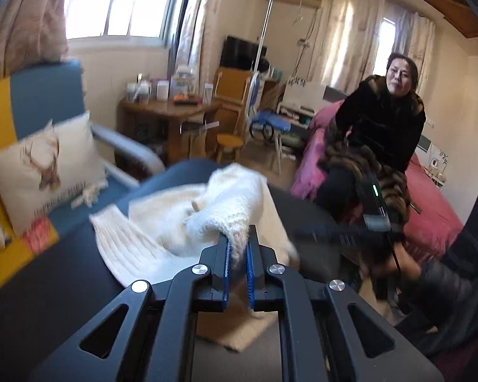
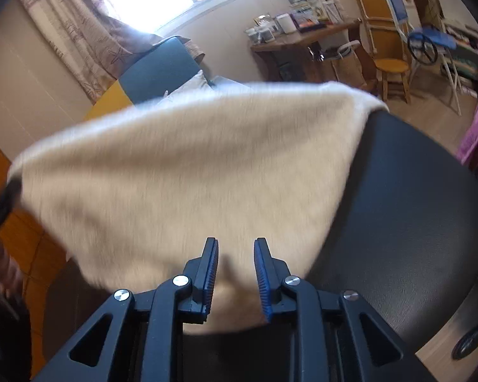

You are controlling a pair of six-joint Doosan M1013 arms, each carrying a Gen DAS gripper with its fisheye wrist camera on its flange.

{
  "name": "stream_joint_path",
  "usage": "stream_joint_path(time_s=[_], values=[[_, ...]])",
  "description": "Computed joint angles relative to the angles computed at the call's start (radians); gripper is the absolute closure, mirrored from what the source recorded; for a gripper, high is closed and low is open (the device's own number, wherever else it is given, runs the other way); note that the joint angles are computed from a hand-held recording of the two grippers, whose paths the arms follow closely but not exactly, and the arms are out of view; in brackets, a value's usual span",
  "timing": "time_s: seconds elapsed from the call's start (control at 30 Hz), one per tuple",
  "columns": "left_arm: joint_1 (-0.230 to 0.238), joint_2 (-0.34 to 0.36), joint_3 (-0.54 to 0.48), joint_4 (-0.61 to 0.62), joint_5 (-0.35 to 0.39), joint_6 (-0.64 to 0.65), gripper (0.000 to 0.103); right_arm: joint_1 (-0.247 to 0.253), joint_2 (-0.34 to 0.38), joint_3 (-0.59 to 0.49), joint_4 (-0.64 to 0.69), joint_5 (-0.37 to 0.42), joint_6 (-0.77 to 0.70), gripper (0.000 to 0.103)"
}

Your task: Fold clothes

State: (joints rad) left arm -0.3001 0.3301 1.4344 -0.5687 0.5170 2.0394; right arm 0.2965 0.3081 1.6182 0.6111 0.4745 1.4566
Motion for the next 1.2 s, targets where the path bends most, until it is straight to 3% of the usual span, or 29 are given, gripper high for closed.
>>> stream_joint_path(time_s=[0.23,0.37,0.47,0.5,0.6,0.73,0.97,1.1,1.2], values=[[-0.066,-0.066,0.155,0.216,-0.038,-0.208,0.096,0.033,0.030,-0.082,-0.180,0.064,0.155,0.079],[-0.102,-0.054,0.177,0.237,-0.034,-0.218,0.095,0.039,0.055,-0.137,-0.286,0.144,0.215,0.079],[-0.121,-0.036,0.181,0.216,-0.027,-0.205,0.095,0.046,0.088,-0.215,-0.316,0.231,0.180,0.076],[-0.127,-0.032,0.184,0.221,-0.030,-0.211,0.095,0.051,0.105,-0.248,-0.330,0.269,0.161,0.069],[-0.133,-0.030,0.194,0.230,-0.035,-0.244,0.095,0.073,0.171,-0.353,-0.405,0.384,0.094,0.064],[-0.140,-0.031,0.206,0.253,-0.042,-0.291,0.095,0.091,0.302,-0.523,-0.507,0.598,0.107,0.063],[-0.152,-0.024,0.211,0.306,-0.032,-0.344,0.094,0.066,0.381,-0.589,-0.430,0.659,0.228,0.062],[-0.163,-0.020,0.206,0.326,-0.019,-0.339,0.094,0.066,0.440,-0.658,-0.437,0.731,0.319,0.057],[-0.163,-0.018,0.203,0.320,-0.014,-0.335,0.094,0.078,0.469,-0.696,-0.474,0.748,0.345,0.048]])
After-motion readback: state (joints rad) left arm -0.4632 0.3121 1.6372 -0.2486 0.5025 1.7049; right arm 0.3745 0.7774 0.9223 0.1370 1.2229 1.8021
